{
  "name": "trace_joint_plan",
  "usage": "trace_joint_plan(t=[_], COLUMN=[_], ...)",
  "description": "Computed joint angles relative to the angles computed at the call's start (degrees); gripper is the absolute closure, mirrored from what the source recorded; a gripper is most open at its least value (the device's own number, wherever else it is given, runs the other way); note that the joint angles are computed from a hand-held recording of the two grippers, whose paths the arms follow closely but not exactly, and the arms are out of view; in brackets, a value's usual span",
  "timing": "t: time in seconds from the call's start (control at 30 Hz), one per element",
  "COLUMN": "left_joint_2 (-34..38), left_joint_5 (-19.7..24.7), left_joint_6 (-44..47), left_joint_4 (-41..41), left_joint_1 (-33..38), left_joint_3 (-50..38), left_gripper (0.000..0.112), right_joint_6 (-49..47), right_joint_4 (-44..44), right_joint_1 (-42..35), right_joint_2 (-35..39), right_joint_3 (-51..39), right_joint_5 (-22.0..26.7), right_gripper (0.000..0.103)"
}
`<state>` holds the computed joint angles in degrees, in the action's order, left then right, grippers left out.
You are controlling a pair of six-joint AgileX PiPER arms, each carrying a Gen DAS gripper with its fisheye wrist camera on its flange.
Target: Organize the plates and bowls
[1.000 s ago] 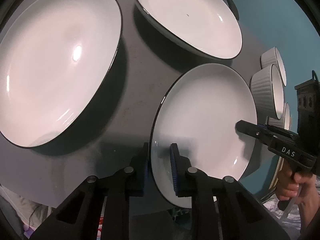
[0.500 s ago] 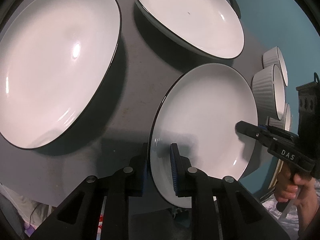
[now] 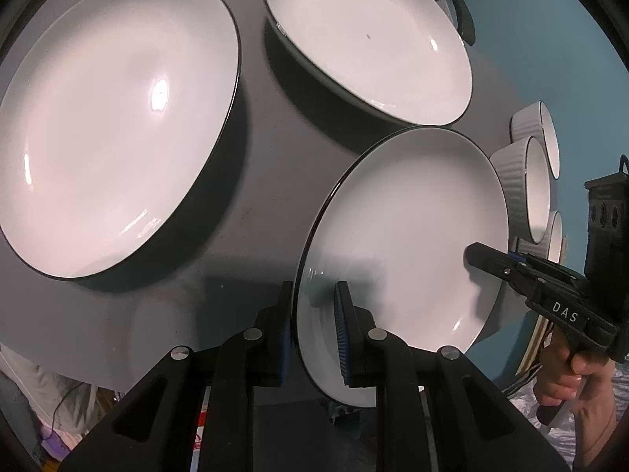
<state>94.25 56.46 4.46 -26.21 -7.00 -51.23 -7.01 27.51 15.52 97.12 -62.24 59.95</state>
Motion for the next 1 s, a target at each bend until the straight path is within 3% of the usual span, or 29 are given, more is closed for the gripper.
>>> trace_joint_plan(t=[0.57,1.0], left_joint_2=[1.65,11.59], left_joint_5=[6.02,9.13], left_joint_6=[-0.33,-3.82], left_joint_4=[2.0,5.67], left_joint_1=[3.41,4.29], left_joint_3=[-10.74,-26.26], left_gripper=[0.094,0.093], right_joint_6=[2.61,4.95], right_joint_4=[-0.65,-1.5], right_joint_1=[0.32,1.67], right_joint_2=[4.95,16.51], right_joint_3=[-11.53,-28.79], right_joint_5=[3.48,7.69], right_gripper=[0.089,0.089])
